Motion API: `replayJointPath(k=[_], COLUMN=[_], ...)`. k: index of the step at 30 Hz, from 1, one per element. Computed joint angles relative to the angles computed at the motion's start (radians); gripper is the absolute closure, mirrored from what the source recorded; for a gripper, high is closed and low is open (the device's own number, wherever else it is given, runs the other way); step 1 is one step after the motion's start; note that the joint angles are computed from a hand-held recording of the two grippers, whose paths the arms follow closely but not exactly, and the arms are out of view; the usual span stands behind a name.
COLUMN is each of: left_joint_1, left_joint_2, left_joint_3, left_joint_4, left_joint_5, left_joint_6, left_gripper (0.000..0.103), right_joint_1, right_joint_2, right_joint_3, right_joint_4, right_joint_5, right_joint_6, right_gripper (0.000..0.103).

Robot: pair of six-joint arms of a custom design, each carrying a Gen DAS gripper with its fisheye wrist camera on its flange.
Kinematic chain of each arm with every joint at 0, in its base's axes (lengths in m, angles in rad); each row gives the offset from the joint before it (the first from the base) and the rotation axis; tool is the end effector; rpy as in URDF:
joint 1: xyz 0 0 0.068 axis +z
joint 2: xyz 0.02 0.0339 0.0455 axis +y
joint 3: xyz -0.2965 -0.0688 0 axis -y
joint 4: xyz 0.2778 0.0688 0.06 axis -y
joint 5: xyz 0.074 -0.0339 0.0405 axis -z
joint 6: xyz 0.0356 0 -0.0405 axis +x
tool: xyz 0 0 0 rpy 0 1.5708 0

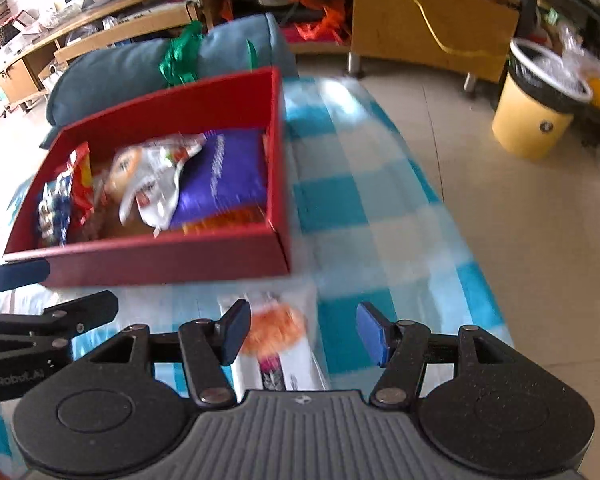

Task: Organize snacks
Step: 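Move the left tool to the gold packet while the right tool moves to the white spicy-strip packet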

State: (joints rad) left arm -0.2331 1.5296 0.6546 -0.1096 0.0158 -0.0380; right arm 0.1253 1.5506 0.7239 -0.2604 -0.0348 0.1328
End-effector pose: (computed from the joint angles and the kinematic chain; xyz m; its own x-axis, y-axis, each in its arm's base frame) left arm 0.2845 -0.0681 0.1437 -0.8190 0.1554 -0.5523 0.2085 0.9774 -0.0342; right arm 0.2948 0.0384 0.1492 -0.8893 0.0214 -0.4569 -0.0234 0.9955 0.0921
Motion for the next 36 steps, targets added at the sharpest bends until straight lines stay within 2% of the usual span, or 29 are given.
replayJointPath(k=[13, 19, 22, 26, 27, 30, 33, 36], left_joint_1=[-0.131, -0.192, -0.235, -0.267, -0.277, -0.328, -0.359, -0.463], left_joint_2=[-0.089, -0.099, -0.096, -0.044, -0.032, -0.038, -0.024, -0.016], left_joint_3=[-0.103, -0.152, -0.173, -0.183, -0.186, -0.188, -0.182, -0.193], left_joint_4=[-0.069, -0.135, -0.159, -0.173, -0.164, -0.148, -0.143, -0.09], left_joint_5=[0.055, 0.137, 0.175, 0.261, 0.27, 0.221, 0.235, 0.121], left_joint_6=[0.009, -0.026, -0.076, -0.196, -0.226, -0.309, -0.397, -0.501], left_gripper=[0.016, 0.016, 0.016, 0.016, 0.013, 0.013, 0.012, 0.007], right_joint_1=[0.014, 0.033, 0.041, 0.046, 0.048, 0.039, 0.028, 0.016], right_joint_2=[0.051, 0.106, 0.103, 0.094, 0.094, 0.086, 0.085, 0.082], right_joint_3=[-0.016, -0.001, -0.008, -0.014, -0.014, -0.019, -0.016, -0.015], right_joint_4=[-0.017, -0.027, -0.017, -0.017, -0.016, -0.019, -0.02, -0.023], right_joint_5=[-0.079, -0.063, -0.055, -0.041, -0.038, -0.045, -0.049, -0.052], right_joint_6=[-0.081, -0.108, -0.121, -0.147, -0.151, -0.162, -0.17, -0.179], right_gripper=[0.048, 0.047, 0.046, 0.046, 0.046, 0.046, 0.046, 0.046])
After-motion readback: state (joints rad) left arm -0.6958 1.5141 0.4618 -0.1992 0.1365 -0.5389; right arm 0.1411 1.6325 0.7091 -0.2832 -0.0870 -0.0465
